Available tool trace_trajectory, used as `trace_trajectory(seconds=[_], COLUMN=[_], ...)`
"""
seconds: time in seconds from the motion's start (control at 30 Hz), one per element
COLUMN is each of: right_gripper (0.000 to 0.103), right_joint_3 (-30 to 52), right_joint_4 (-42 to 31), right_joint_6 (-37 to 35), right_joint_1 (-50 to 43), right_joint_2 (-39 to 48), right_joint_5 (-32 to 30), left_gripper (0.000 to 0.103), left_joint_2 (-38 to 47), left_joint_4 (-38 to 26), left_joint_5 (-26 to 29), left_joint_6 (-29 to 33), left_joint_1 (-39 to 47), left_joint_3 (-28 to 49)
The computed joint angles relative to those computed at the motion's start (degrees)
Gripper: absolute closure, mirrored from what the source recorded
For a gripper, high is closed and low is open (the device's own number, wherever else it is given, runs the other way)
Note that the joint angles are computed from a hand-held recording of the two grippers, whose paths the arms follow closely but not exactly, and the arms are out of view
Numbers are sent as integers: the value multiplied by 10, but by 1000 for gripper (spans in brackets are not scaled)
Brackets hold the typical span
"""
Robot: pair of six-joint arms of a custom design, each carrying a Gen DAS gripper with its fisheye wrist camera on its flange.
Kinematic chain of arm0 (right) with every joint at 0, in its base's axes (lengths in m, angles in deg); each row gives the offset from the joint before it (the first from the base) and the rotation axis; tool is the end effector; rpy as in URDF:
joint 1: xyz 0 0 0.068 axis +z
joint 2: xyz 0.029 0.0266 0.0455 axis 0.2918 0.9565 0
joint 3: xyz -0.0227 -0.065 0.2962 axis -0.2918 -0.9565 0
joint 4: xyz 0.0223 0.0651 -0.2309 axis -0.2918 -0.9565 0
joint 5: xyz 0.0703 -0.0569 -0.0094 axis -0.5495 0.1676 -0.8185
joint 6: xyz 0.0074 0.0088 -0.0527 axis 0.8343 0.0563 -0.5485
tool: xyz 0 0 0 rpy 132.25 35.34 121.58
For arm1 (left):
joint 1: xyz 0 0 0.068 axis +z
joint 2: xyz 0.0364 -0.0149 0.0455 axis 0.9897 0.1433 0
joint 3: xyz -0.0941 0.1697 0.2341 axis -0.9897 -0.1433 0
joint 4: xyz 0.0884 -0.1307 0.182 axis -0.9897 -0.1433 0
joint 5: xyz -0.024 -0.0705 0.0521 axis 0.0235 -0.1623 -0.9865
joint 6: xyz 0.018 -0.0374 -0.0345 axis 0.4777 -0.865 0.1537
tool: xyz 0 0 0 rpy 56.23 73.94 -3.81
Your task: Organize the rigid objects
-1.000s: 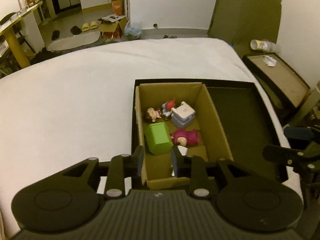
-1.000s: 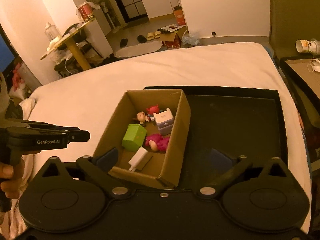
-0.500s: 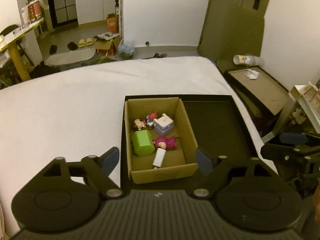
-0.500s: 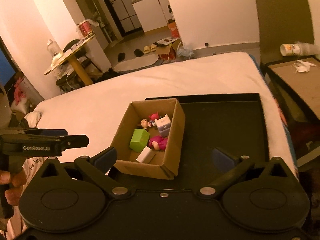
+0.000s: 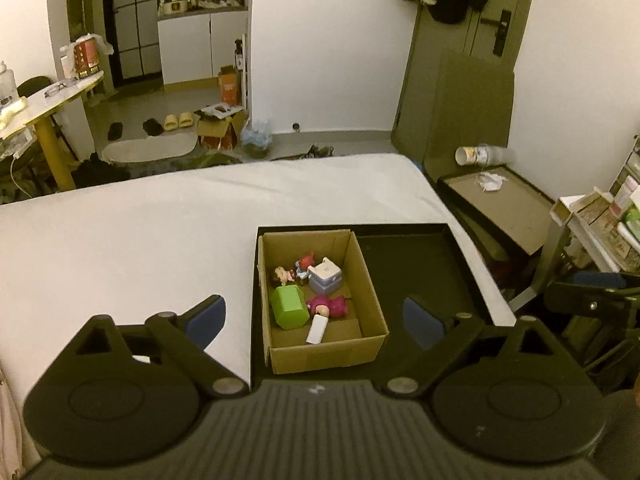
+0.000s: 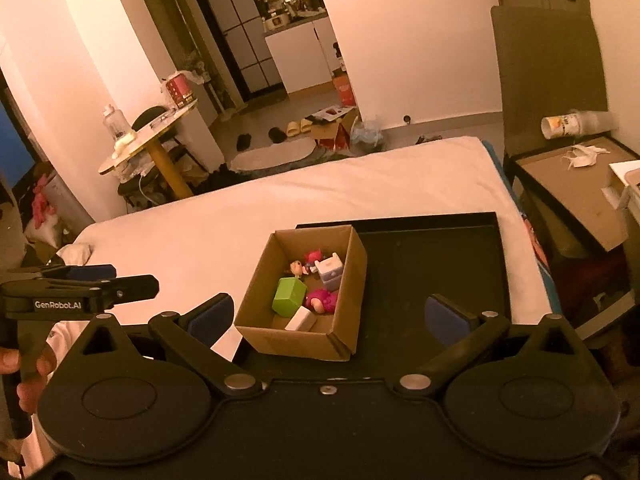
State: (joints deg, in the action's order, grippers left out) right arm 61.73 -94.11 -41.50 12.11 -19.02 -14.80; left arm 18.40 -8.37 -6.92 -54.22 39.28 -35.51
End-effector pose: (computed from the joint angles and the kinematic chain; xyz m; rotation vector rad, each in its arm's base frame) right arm 0.2190 0.0003 0.2799 -0.2965 2.3042 0.5698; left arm 0.1705 -0.1340 0.3012 -0.0887 2.3568 -0.0693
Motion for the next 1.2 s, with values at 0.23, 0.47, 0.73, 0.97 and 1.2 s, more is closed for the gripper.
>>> trace_trajectory(seconds=[0.23,0.47,0.73,0.97,1.2], right_gripper=[0,0,0,0,0], right_joint_3=[28,40,34,42,39], right_joint_4=[-84,-143,-187,-256,-328], right_joint_6=[-21,-53,-110,-198,-273], right_joint_1=[-28,-54,-105,-189,-240], right_joint_2=[-44,-96,-123,-124,-135], right_joint_5=[-28,-42,-74,-127,-161], left_gripper=[7,5,3,2,2], left_joint_2=[-48,-74,-72,-53,-59], left_joint_4=[-49,-89,-132,-190,-203], left_joint_5=[-68,-120,-176,-210,-217], left_joint_6=[-57,-121,-202,-265,-323], left_joint_1=[-79,-165,-270,-334,-381], left_joint_3=[13,26,29,46,36])
